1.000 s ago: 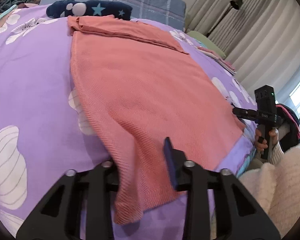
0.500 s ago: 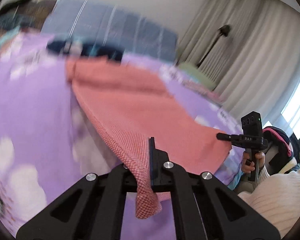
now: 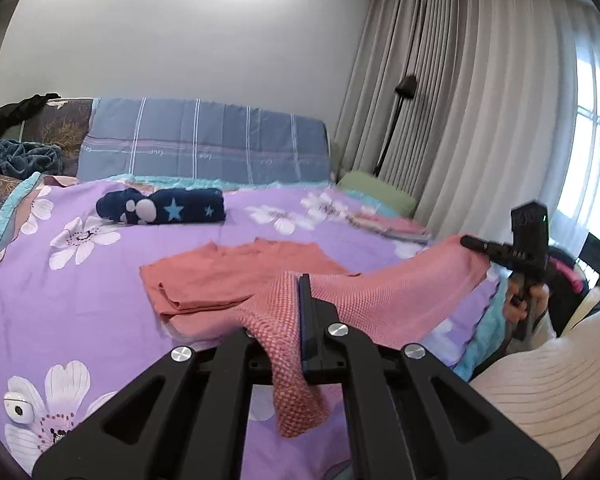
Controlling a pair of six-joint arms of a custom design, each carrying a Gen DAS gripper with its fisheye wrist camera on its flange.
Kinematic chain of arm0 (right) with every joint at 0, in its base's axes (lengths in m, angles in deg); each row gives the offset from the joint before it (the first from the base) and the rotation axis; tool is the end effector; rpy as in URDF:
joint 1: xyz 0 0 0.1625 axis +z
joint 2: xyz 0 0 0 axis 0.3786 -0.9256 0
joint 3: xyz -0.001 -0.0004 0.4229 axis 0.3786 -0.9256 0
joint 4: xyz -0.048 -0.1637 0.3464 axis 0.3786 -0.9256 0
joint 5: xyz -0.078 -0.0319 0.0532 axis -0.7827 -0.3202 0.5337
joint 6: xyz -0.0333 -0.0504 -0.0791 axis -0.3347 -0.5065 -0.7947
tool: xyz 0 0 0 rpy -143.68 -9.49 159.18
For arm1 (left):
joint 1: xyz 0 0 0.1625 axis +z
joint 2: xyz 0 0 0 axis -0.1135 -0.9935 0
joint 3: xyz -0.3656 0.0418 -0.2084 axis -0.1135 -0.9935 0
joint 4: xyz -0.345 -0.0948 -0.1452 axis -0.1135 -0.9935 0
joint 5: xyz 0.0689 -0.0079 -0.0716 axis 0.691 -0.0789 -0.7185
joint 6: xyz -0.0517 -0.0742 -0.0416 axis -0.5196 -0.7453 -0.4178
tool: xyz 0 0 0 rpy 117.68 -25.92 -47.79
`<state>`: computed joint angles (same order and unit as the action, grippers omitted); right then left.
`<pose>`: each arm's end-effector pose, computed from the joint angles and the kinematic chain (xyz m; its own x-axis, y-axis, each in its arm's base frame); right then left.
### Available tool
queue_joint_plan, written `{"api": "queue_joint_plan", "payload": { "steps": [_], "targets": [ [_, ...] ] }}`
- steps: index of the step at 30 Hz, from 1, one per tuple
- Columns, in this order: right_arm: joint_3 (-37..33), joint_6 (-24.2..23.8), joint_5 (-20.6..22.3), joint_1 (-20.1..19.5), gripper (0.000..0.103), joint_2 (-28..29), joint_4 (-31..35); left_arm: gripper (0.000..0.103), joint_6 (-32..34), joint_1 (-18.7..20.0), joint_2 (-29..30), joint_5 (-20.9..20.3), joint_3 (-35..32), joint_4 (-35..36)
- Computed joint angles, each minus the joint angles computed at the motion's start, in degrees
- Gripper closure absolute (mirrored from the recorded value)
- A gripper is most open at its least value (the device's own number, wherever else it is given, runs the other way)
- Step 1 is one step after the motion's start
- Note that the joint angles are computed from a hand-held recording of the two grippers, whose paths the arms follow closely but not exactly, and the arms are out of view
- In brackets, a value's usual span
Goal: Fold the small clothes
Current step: 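Grasp the shirt hem with both tools and lift it toward the collar, then lay the hem onto the collar and open both tools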
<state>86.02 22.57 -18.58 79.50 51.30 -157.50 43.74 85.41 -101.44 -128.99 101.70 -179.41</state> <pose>0.2606 -0.5862 0.1176 -0.8602 -0.4272 0.2783 -0.4749 0.4727 -0.7423 0.0110 -0.6172 0.4181 -0.7240 0.5739 -0.3828 0.6681 0.4451 -0.5963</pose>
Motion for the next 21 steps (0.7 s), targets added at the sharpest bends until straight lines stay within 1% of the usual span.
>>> {"api": "queue_joint_plan", "payload": {
  "steps": [1, 4, 8, 10, 13, 15, 17, 20, 21],
  "targets": [
    [-1.2, 0.8, -0.1, -0.4, 0.096, 0.6, 1.2, 0.101, -0.7, 0.2, 0.8, 0.3, -0.8, 0.8],
    [-6.9, 5.7, -2.0, -1.6, 0.096, 3.5, 6.8, 0.101, -2.4, 0.8, 4.5, 2.6, -4.7, 3.5],
    [-13.4, 9.5, -4.1, -3.1, 0.096, 6.9, 12.2, 0.101, -4.5, 2.3, 9.3, 2.8, -11.2, 7.4],
    [-15.0, 9.7, -4.6, -3.4, 0.096, 7.8, 13.6, 0.101, -5.7, 2.8, 11.9, 3.1, -14.9, 9.0],
    [-20.9, 9.5, -5.6, -3.6, 0.096, 10.3, 17.4, 0.101, -6.8, 3.3, 16.5, 3.0, -21.9, 12.3],
    [-26.7, 9.7, -6.1, -3.7, 0.096, 12.5, 21.2, 0.101, -7.4, 3.6, 20.3, 3.4, -28.0, 14.9],
    [-32.6, 10.0, -6.9, -3.9, 0.096, 15.0, 24.9, 0.101, -8.4, 3.8, 23.0, 4.4, -32.5, 16.3],
    [-45.2, 11.2, -7.7, -4.7, 0.096, 20.5, 32.4, 0.099, -10.0, 4.7, 29.3, 6.0, -42.6, 20.1],
    [-49.4, 11.6, -9.2, -4.9, 0.095, 22.7, 34.5, 0.099, -10.4, 5.0, 31.1, 6.6, -45.4, 21.3]
  ]
}}
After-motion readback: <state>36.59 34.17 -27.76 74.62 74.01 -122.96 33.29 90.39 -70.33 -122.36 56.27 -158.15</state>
